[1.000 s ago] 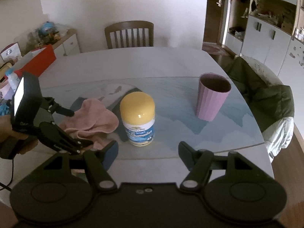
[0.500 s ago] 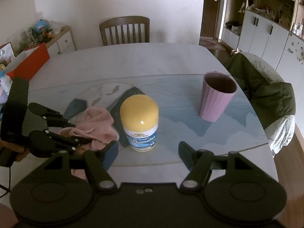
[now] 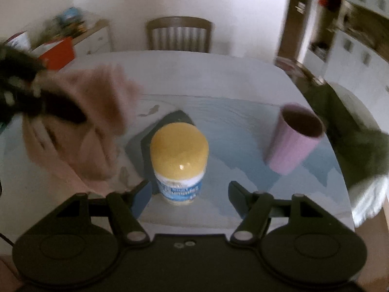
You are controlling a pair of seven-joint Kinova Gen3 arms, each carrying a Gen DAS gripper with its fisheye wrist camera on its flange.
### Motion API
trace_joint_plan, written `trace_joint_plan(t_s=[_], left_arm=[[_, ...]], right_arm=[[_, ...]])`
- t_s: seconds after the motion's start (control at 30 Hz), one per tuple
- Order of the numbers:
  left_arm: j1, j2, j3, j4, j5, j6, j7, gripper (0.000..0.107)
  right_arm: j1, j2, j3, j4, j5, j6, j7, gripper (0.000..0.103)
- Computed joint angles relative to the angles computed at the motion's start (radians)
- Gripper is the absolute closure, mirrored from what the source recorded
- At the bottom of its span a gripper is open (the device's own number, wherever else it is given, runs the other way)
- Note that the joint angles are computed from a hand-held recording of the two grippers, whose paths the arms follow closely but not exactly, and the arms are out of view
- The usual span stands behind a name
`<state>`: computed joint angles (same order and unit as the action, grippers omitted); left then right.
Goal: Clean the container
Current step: 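Lift the towel with the left tool while the right tool closes on the yellow-capped jar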
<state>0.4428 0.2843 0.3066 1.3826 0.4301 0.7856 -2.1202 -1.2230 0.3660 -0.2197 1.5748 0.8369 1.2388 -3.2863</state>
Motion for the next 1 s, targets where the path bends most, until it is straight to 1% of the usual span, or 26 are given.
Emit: trace_joint_plan(t_s=[0.1, 0.13, 0.2, 0.33, 0.37, 0.4, 0.43, 0.47, 0.53, 0.63, 0.73, 0.83, 0.9, 1.0], left_arm=[[0.074, 0.047, -0.021, -0.102, -0.082, 0.039, 0.11, 0.089], [0.1, 0.062, -0.027, -0.135, -0.115, 0.052, 0.139, 0.089], [0.149, 0.098, -0.038, -0.214, -0.183, 0.11, 0.194, 0.089], [0.237, 0.182, -0.069, -0.342, -0.294, 0.2, 0.287, 0.089], [0.259, 0.198, -0.084, -0.362, -0.322, 0.217, 0.323, 0.089], [0.271, 0.215, -0.095, -0.382, -0.338, 0.237, 0.357, 0.089], [0.273, 0.225, -0.097, -0.387, -0.344, 0.247, 0.377, 0.089], [0.279, 0.233, -0.104, -0.392, -0.354, 0.255, 0.4, 0.089], [0.285, 0.243, -0.113, -0.394, -0.37, 0.266, 0.445, 0.09], [0.273, 0.245, -0.112, -0.388, -0.357, 0.26, 0.51, 0.09], [0.284, 0.24, -0.133, -0.377, -0.373, 0.247, 0.61, 0.09], [0.32, 0.216, -0.168, -0.353, -0.449, 0.252, 0.713, 0.09], [0.342, 0.196, -0.19, -0.331, -0.51, 0.26, 0.79, 0.09], [0.341, 0.149, -0.189, -0.29, -0.553, 0.255, 0.879, 0.089]], right_arm=[[-0.007, -0.021, 0.065, 0.06, 0.006, -0.106, 0.075, 0.033], [0.009, -0.031, 0.063, 0.087, 0.022, -0.146, 0.089, 0.033], [0.065, -0.053, 0.028, 0.14, 0.066, -0.228, 0.094, 0.033], [0.208, -0.084, -0.075, 0.233, 0.16, -0.39, 0.102, 0.033], [0.219, -0.09, -0.075, 0.252, 0.181, -0.425, 0.1, 0.033], [0.211, -0.097, -0.056, 0.27, 0.2, -0.455, 0.1, 0.033], [0.19, -0.104, -0.019, 0.287, 0.213, -0.491, 0.109, 0.034], [0.181, -0.111, 0.001, 0.301, 0.225, -0.519, 0.111, 0.035], [0.196, -0.123, 0.003, 0.328, 0.26, -0.567, 0.101, 0.035], [0.195, -0.126, -0.002, 0.348, 0.309, -0.572, 0.085, 0.041], [0.215, -0.148, -0.009, 0.388, 0.347, -0.61, 0.056, 0.041], [0.222, -0.151, -0.021, 0.414, 0.407, -0.628, 0.019, 0.041], [0.232, -0.157, -0.031, 0.427, 0.426, -0.636, 0.014, 0.041], [0.241, -0.167, -0.048, 0.439, 0.433, -0.641, 0.006, 0.041]])
